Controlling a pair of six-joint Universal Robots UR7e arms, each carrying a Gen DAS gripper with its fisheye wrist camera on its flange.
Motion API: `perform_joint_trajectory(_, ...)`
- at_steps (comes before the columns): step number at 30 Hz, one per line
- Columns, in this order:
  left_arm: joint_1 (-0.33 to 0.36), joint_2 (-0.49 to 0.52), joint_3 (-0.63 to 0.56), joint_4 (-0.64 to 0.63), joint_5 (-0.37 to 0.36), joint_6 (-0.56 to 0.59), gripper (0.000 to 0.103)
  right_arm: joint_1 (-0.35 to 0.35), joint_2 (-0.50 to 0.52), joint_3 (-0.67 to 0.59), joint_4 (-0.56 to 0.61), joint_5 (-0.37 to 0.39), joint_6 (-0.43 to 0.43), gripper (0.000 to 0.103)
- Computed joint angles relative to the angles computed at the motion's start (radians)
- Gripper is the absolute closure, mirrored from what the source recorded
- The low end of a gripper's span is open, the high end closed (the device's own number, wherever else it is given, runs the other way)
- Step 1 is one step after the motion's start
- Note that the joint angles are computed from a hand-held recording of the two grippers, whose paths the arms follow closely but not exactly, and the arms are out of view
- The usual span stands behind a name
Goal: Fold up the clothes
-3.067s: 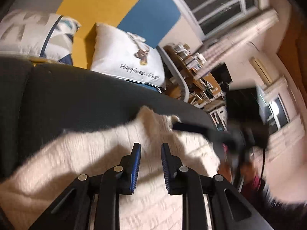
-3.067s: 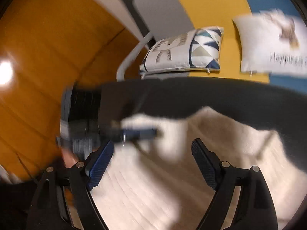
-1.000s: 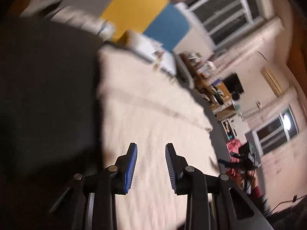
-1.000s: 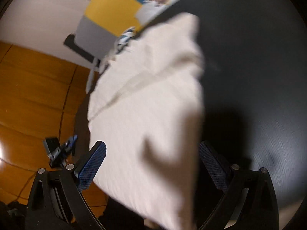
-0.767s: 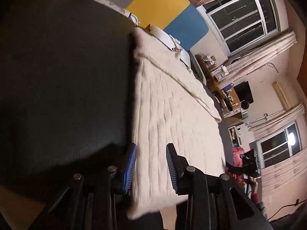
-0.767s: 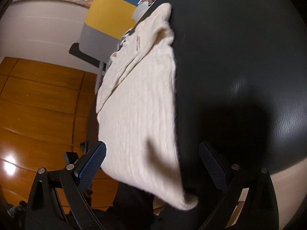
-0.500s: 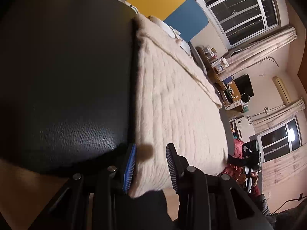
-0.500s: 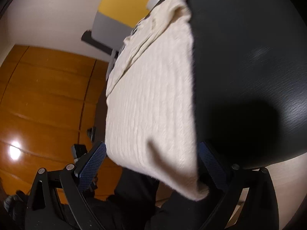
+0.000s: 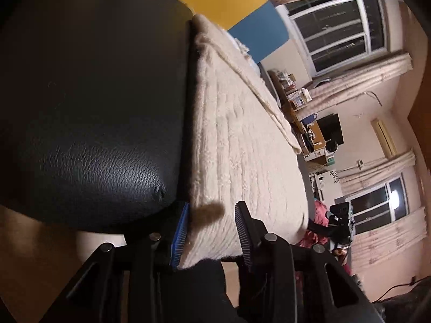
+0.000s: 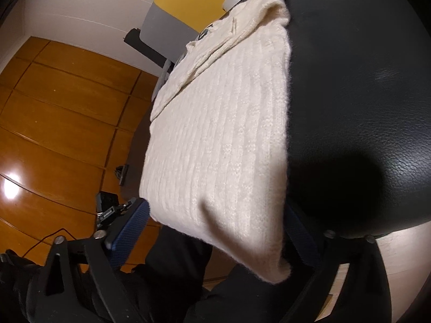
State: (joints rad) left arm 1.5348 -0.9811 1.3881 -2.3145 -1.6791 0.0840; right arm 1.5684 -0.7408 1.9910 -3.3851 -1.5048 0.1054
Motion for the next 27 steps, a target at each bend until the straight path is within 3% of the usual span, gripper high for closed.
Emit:
perform_joint_trajectory(1,0.001,-0.002,0.0,-0.002,0.004,-0.01,0.068,0.0,-0.003,0.005,-0.003,-0.001,0.005,0.023)
perform_joint_trajectory(3,0.003,-0.008,0.0,-0.01,0.007,-0.009,0.068,-0.012,-0.01,0.019,-0.005,0.015,0.011,0.051)
perform_joint_trajectory(5,0.007,-0.009,-0.009,-0.007,0.002,-0.006,0.068,-0.018,-0.003,0.017,-0.003,0.02,0.008,0.062)
perform_joint_trajectory(9,0.001,0.025,-0.048,0.032,-0.015,-0.003,0.067,-0.033,0.032,-0.003,-0.02,0.089,-0.004,0.062)
perform_joint_trajectory(12,-0.007,0.031,-0.033,-0.012,-0.009,0.023,0.064,-0.044,0.05,-0.022,-0.008,0.129,-0.002,0.062)
perform_joint_trajectory(15,0.014,0.029,-0.033,0.003,-0.058,-0.01,0.065,-0.073,0.047,-0.013,0.007,0.194,0.019,0.062)
perform_joint_trajectory(17,0.014,0.014,-0.01,0.003,-0.043,0.016,0.08,-0.084,0.044,-0.01,0.013,0.218,0.021,0.062)
perform_joint_trajectory(19,0.008,0.002,0.019,-0.025,-0.028,0.038,0.087,-0.053,0.039,-0.019,0.035,0.146,-0.026,0.062)
perform_joint_trajectory(20,0.004,-0.003,0.033,-0.042,-0.022,0.047,0.097,-0.029,0.037,-0.028,0.051,0.087,-0.048,0.068)
perform_joint_trajectory(21,0.0,-0.006,0.047,-0.059,-0.02,0.059,0.098,-0.002,0.034,-0.039,0.072,0.013,-0.06,0.077)
perform_joint_trajectory(23,-0.009,-0.012,0.075,-0.096,-0.03,0.09,0.098,0.03,0.03,-0.05,0.098,-0.078,-0.066,0.085)
perform_joint_trajectory(27,-0.031,-0.026,0.113,-0.158,-0.042,0.123,0.099,0.056,0.041,-0.061,0.096,-0.142,-0.086,0.085)
